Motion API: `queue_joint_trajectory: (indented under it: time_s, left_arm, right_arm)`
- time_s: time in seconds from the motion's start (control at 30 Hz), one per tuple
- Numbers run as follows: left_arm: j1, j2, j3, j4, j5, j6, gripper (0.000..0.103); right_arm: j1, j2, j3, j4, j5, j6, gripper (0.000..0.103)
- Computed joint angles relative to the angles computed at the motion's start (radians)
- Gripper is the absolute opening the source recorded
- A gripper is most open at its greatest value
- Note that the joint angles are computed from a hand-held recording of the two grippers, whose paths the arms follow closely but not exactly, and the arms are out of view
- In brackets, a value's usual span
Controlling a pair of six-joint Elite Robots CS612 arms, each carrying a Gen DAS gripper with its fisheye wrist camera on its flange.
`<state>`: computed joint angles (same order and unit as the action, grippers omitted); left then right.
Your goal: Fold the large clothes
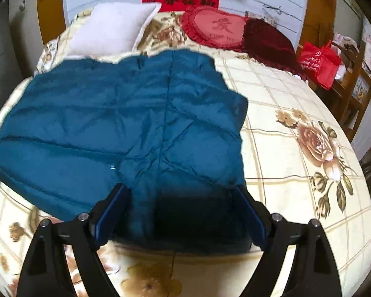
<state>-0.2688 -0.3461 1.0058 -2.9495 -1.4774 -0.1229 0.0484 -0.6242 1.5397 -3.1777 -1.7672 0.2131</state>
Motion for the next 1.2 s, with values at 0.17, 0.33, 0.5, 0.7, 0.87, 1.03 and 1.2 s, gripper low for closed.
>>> queue_joint_trajectory:
  time_s: [0.17, 0.33, 0.5, 0.7, 0.87, 1.03, 1.2]
  left_arm:
    - [0.001, 0.003, -0.005, 0.006, -0.006, -0.021, 0.077]
    - [-0.003, 0.004, -0.001, -0.009, 0.005, -0.001, 0.077]
    - [0.001, 0.002, -0.001, 0.001, -0.014, 0.001, 0.077]
    - [0.008, -0.008, 0.01, 0.011, -0.047, -0.017, 0.077]
    - [0.038, -0.007, -0.011, 0.024, -0.223, -0.102, 0.077]
    - [0.055, 0.035, -0.117, 0.148, -0.339, -0.152, 0.077]
    - [0.068, 0.086, -0.216, 0.208, -0.406, -0.214, 0.077]
  right_arm:
    - [0.013, 0.001, -0.003, -0.052, -0.007, -0.034, 0.089]
    - [0.007, 0.033, -0.05, 0.055, -0.009, -0.016, 0.089]
    - [0.003, 0.038, -0.05, 0.055, -0.004, 0.002, 0.091]
    - [-0.001, 0.007, 0.003, -0.007, 0.037, 0.01, 0.093]
    - [-0.025, -0.006, 0.031, -0.056, 0.087, 0.077, 0.099]
    - [-0.075, 0.009, 0.005, -0.017, 0.161, 0.198, 0.103]
    - [-0.12, 0.045, -0.047, 0.051, 0.302, 0.214, 0.103]
